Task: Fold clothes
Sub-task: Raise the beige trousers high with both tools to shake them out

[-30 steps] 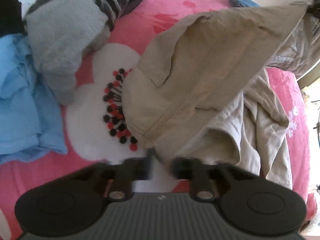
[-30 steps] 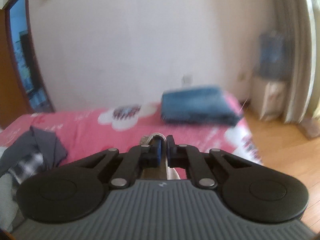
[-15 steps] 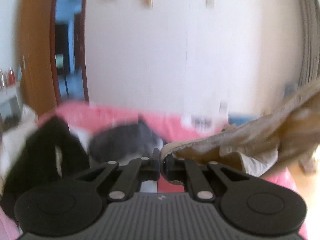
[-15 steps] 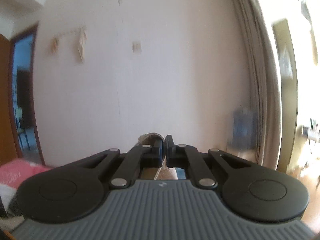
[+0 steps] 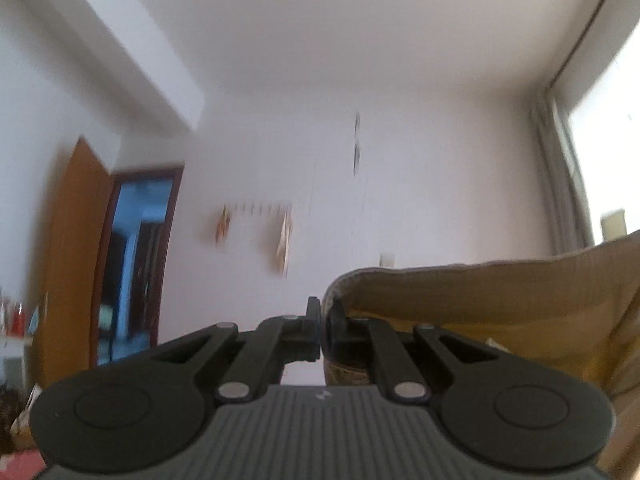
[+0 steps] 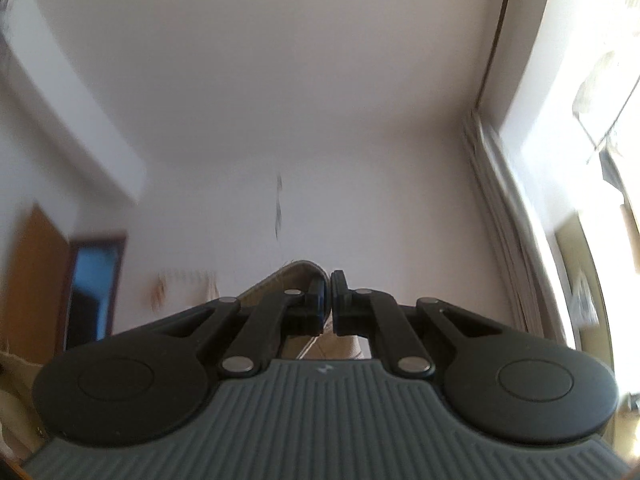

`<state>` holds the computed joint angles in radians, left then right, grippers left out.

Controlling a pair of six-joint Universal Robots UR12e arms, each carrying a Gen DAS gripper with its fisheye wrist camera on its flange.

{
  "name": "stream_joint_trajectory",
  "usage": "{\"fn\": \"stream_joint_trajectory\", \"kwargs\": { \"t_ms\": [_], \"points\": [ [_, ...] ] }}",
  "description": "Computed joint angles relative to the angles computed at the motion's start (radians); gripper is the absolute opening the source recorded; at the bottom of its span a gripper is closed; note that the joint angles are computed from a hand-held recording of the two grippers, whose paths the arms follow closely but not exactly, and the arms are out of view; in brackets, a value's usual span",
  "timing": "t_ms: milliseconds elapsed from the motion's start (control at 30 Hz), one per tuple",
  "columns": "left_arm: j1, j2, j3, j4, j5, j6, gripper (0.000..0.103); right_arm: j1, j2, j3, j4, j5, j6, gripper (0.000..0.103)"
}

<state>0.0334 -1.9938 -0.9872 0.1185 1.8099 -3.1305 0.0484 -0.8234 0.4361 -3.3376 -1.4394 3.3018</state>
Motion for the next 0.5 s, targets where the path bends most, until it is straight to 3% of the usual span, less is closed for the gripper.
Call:
{"fn": "stream_joint_trajectory", "kwargs": {
  "t_ms": [300,500],
  "points": [
    [-0.013,0.048,0.039,0.172,-0.064,0.059,0.005,-0.057,-0.146,0.126,-0.28,0.048,0.059,0.002],
    [-0.027,0.043,0.07,0.155,-0.089,0.062,0.005,-0.085,-0.218,0.21,-0.315,0.058,0.081,0.002]
  ]
}}
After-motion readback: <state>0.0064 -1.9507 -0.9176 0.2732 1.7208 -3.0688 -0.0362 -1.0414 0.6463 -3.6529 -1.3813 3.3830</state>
